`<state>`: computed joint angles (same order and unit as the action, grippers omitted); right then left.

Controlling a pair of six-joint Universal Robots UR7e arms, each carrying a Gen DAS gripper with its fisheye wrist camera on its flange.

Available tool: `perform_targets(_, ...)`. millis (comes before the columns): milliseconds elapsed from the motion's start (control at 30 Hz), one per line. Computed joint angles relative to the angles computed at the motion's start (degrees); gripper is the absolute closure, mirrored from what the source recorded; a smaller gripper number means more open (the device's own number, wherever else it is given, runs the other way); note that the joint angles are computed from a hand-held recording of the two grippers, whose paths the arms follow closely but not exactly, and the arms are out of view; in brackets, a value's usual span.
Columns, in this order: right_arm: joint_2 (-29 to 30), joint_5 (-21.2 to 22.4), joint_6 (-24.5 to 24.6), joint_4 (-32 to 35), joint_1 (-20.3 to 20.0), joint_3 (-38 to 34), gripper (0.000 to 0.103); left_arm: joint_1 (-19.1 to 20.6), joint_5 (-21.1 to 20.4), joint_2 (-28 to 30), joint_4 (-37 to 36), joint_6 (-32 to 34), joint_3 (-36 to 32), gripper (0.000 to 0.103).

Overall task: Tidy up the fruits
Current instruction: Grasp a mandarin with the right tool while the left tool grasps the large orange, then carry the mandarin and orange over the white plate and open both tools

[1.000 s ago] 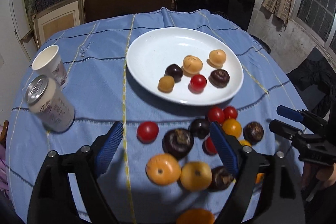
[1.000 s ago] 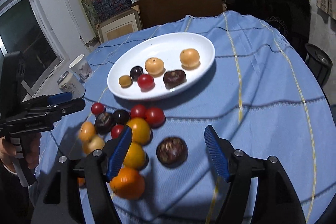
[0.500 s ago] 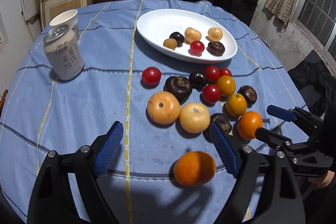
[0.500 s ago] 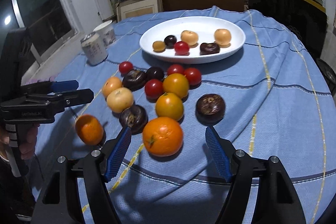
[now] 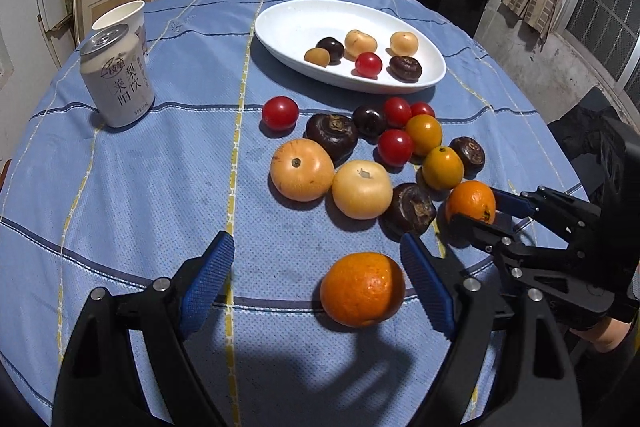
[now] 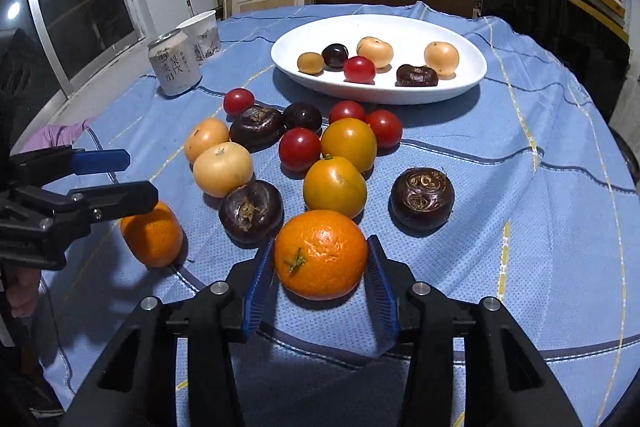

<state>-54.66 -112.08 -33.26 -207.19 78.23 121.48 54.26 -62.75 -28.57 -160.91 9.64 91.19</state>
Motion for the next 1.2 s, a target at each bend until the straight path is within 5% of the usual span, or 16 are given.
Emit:
perform_targets(400, -2.5, 2.7, 1.7, -0.9, -1.4, 3.0, 0.057, -1.0, 0.4, 1.2, 1.1, 1.9, 1.3, 0.021)
perform_targets(467, -2.9, 2.8, 1.9, -0.9, -1.6, 3.3, 0.057, -0.7, -0.7, 1.3, 1.7, 2.2, 1.2, 0.034)
perform_targets(500, -3.0, 2.7, 1.9, -0.9, -1.7, 3.4, 0.057, -0.3, -2.2, 1.4, 3.4, 1.7, 0.5, 0.054)
perform_targets(533, -2.9, 2.6, 2.0, -1.0, -1.7, 3.5, 0.057, 0.1, -2.9, 1.6, 4.8, 0.8, -0.2, 0.055)
perform_targets(1200, -3.7, 3.5, 3.0, -1.2, -1.9, 4.1, 0.057, 0.1, -4.0, 0.4, 2.6, 1.5, 1.1, 0.057)
